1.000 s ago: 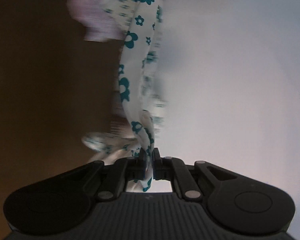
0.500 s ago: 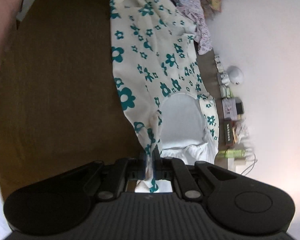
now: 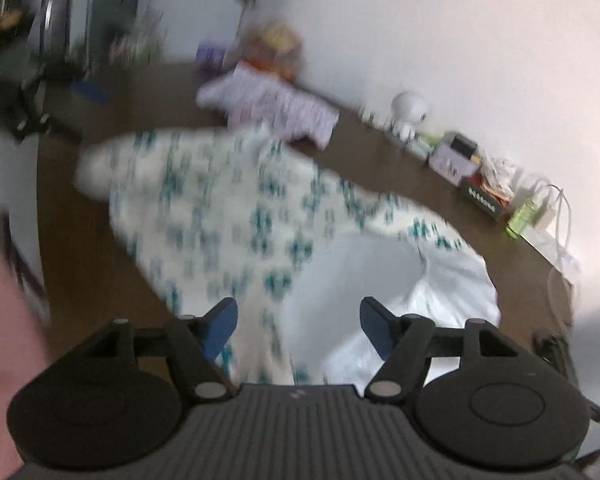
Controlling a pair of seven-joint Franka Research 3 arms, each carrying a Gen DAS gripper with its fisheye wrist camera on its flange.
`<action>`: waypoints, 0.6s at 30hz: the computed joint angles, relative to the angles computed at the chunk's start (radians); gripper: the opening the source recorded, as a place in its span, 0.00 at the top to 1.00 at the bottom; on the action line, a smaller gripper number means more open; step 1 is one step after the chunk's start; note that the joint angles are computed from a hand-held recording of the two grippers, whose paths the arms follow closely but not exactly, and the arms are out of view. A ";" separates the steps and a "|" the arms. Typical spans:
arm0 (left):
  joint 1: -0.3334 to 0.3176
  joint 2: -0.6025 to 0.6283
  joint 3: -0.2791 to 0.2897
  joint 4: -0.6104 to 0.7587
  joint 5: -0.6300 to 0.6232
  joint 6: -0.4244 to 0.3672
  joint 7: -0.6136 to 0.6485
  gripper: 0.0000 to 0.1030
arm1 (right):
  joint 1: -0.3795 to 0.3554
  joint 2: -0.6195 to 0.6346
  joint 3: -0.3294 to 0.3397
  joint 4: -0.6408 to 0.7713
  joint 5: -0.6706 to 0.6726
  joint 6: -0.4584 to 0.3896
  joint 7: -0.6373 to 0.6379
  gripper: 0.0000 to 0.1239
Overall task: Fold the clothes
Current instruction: 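Lower the garment onto the table with both grippers, right gripper regrasping the edge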
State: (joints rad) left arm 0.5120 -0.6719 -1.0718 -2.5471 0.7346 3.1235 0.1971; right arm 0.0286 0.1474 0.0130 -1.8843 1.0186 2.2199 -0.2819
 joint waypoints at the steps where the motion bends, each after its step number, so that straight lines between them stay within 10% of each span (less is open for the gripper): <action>1: -0.004 0.001 0.027 -0.010 -0.008 0.000 -0.005 0.21 | 0.014 0.019 0.011 0.033 -0.011 -0.020 0.054 0.43; 5: -0.007 0.168 0.071 0.069 -0.005 -0.220 0.061 0.27 | 0.081 0.125 0.065 0.200 -0.086 -0.106 0.283 0.43; 8: 0.060 0.393 0.028 0.176 0.041 -0.349 0.117 0.51 | 0.155 0.211 0.110 0.321 -0.163 -0.128 0.455 0.43; 10: 0.096 0.532 0.010 0.231 0.105 -0.388 0.109 0.69 | 0.220 0.262 0.132 0.379 -0.232 -0.085 0.556 0.43; 18: 0.044 0.766 0.120 0.311 0.222 -0.350 0.131 0.70 | 0.345 0.576 0.158 0.766 -0.475 -0.108 0.946 0.43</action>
